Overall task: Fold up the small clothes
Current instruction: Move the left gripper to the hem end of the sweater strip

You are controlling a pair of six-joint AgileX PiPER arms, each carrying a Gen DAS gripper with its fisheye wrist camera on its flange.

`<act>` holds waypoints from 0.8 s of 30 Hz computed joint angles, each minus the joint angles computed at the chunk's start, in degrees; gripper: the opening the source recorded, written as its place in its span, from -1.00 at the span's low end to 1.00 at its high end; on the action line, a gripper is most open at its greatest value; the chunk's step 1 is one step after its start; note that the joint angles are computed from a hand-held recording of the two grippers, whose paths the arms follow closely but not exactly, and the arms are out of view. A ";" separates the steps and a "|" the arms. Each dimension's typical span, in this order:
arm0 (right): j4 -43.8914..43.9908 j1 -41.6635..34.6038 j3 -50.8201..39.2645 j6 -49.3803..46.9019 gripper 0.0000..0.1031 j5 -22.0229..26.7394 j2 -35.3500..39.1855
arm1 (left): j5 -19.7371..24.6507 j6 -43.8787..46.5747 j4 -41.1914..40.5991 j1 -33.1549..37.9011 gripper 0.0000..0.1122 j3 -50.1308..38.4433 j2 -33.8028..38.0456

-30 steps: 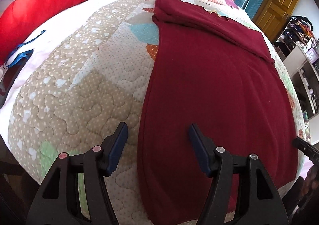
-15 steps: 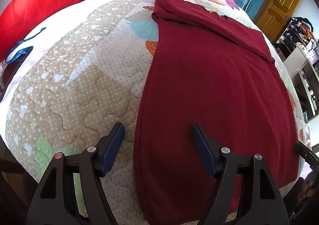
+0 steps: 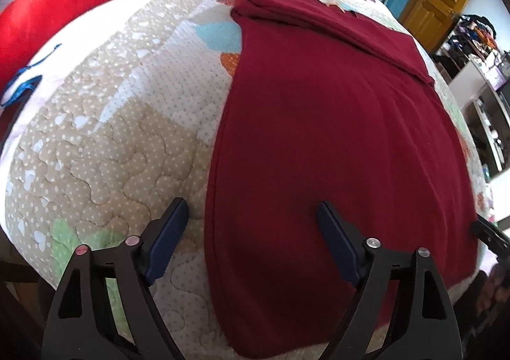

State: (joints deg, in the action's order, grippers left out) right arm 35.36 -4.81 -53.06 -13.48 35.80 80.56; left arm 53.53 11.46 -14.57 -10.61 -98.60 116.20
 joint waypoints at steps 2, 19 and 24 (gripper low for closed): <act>3.20 -1.55 0.58 -3.58 0.20 0.84 -0.07 | 3.63 2.62 -1.14 0.84 0.52 -2.00 0.77; 22.39 -7.18 4.75 -27.76 0.33 9.11 0.60 | 3.30 10.86 -7.18 2.91 0.72 4.50 -2.89; 29.26 -7.07 5.57 -30.67 0.44 8.19 1.60 | 2.76 9.32 -5.66 1.45 0.75 3.60 -2.13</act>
